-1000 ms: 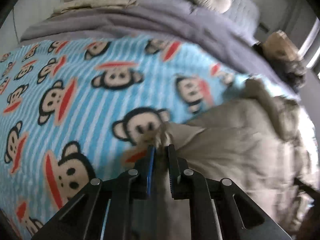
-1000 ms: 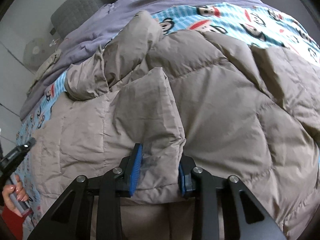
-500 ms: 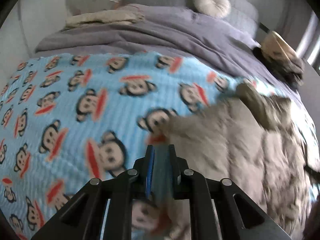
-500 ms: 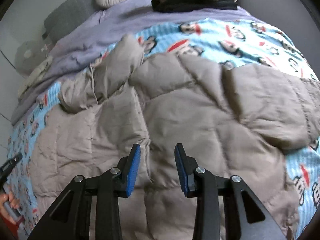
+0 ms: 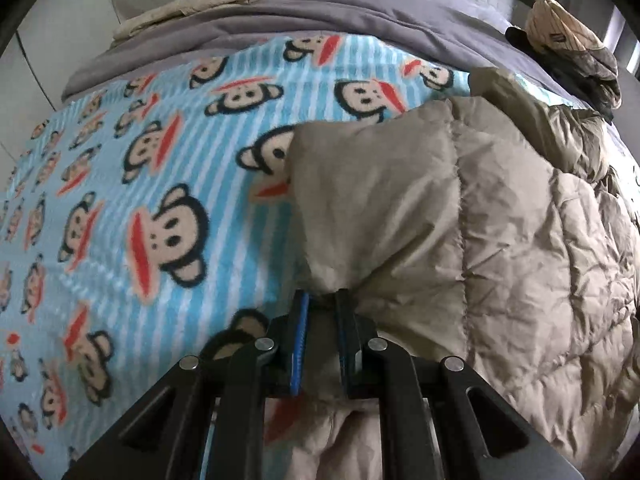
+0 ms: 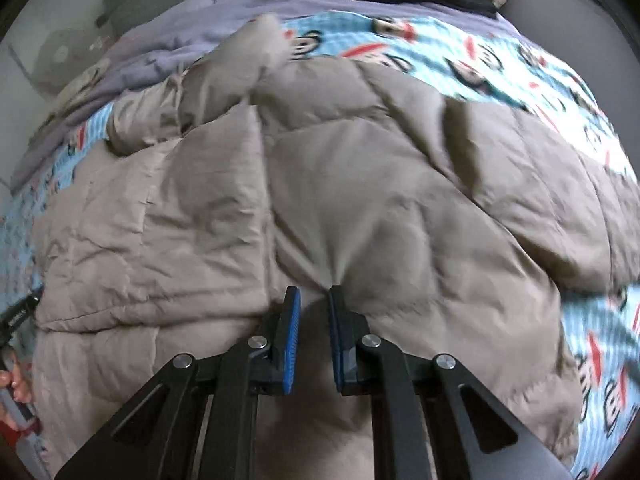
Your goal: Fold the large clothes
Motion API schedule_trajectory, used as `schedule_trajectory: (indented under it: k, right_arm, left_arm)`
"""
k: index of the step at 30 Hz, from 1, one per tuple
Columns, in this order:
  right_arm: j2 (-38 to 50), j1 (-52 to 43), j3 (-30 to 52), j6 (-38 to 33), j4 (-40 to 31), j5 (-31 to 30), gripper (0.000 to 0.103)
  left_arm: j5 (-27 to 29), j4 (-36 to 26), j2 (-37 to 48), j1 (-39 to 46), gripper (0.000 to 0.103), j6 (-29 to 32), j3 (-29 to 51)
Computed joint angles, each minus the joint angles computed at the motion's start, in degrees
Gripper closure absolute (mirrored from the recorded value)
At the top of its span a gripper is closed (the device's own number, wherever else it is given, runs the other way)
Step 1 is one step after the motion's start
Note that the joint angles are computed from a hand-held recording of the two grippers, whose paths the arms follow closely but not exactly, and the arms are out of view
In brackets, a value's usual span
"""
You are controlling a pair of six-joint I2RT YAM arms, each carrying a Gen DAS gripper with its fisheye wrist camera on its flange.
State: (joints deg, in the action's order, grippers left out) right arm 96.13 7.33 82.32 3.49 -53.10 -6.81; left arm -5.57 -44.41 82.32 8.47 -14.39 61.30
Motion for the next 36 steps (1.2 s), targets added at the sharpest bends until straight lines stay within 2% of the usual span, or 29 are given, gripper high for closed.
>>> schedule_trajectory:
  k: [8, 11, 15, 17, 20, 23, 24, 26, 29, 36]
  right_arm:
    - [-5.7, -4.7, -3.1, -0.5, -3.2, -4.3, 0.085]
    - [-7.0, -5.1, -4.2, 1.1, -3.6, -6.7, 0.085]
    - [-1.3, -3.2, 2.3, 4.4, -0.3, -12.6, 0.085]
    - [3.1, -1.2, 6.6, 5.1, 2.5, -12.9, 0.085]
    - [11.6, 1.0, 15.1, 4.6, 2.6, -13.9, 0.085]
    - [20.5, 2.9, 22.5, 3.6, -1.1, -10.0, 0.085]
    - [21.4, 2.7, 22.7, 4.2, -0.9, -8.5, 0.09]
    - [19.0, 1.5, 20.0, 7.1, 1.6, -6.5, 0.089]
    - [14.3, -1.5, 15.8, 9.6, 3.0, -7.6, 0.085]
    - [1.7, -7.3, 4.1, 3.4, -3.1, -14.6, 0.085]
  left_arm:
    - [-1.5, -7.4, -4.5, -7.9, 0.088, -4.1, 3.0]
    - [-1.9, -7.7, -4.9, -10.3, 0.088, -5.9, 2.5]
    - [-2.8, -5.6, -3.2, -11.0, 0.088, -8.4, 0.6]
    - [-2.6, -4.1, -2.0, -10.8, 0.088, -9.4, -0.7]
    - [-3.9, -2.4, -1.2, -11.8, 0.088, -9.8, -1.8]
    - [-4.9, -1.9, -0.9, -12.6, 0.088, -9.1, -2.0]
    - [-4.7, -1.9, -0.9, -12.5, 0.088, -9.0, -2.0]
    - [-3.6, -1.9, -1.3, -11.5, 0.088, -8.3, -2.1]
    - [-3.5, -3.7, -2.1, -11.6, 0.088, -8.4, -1.1]
    - [-4.8, -11.0, -5.4, -17.0, 0.088, -11.5, 4.1]
